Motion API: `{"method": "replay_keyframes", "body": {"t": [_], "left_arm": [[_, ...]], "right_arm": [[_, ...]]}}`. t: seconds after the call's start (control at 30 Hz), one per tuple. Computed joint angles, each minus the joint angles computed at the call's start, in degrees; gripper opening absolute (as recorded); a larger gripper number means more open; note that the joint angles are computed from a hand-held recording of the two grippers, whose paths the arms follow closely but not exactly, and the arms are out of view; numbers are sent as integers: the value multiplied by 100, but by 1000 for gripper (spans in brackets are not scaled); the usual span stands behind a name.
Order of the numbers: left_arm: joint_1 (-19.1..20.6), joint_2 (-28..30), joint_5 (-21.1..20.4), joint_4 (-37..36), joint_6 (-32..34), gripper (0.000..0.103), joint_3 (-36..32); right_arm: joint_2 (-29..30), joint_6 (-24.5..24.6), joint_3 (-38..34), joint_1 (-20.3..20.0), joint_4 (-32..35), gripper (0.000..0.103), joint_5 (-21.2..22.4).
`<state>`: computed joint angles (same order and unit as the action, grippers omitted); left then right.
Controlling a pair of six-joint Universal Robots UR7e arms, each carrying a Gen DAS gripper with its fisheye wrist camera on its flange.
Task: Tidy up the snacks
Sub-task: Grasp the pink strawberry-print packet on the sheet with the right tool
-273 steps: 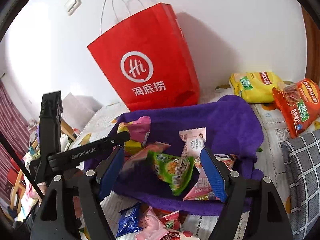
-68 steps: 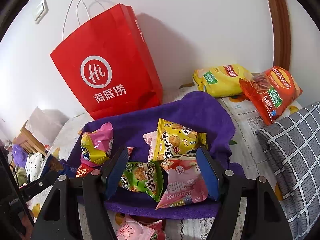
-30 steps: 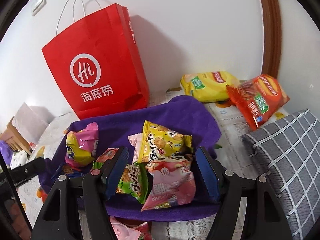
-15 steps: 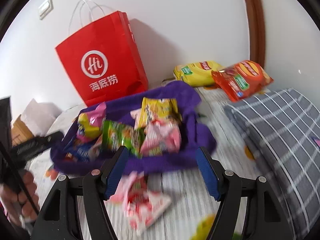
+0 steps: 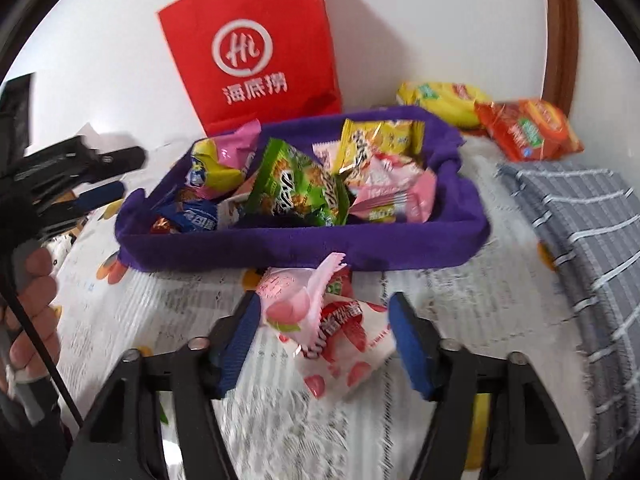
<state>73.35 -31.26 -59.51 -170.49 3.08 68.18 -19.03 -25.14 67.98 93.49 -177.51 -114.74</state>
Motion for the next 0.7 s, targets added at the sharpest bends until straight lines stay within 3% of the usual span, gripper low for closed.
{"method": "replay_keyframes", "body": {"t": [0.03,0.1,0.2,0.4,0.53,0.63,0.7], "left_arm": [[-2,-8,5,-56,11,58,15],[-7,-19,17,-90,41,58,33],[-4,-19,4,-64,40,58,25],[8,-19,-60,85,-22,58,-1],[-10,-34,-111,68,24,58,34],[-23,-24,-118,103,49,58,35],[-30,-6,-106,132,57,58,21]], "right_arm": [[32,62,-69,-6,68,47,-4],[78,136,-131,-22,-29,23,80],[-44,307,-23,-39,87,8,293],[-660,723,801,-154,51,6,845],[-1226,715,1612,-229,-138,6,1138],[-1500,500,2063,-229,-386,6,862],[-1529,404,2190,-227,-579,7,354]]}}
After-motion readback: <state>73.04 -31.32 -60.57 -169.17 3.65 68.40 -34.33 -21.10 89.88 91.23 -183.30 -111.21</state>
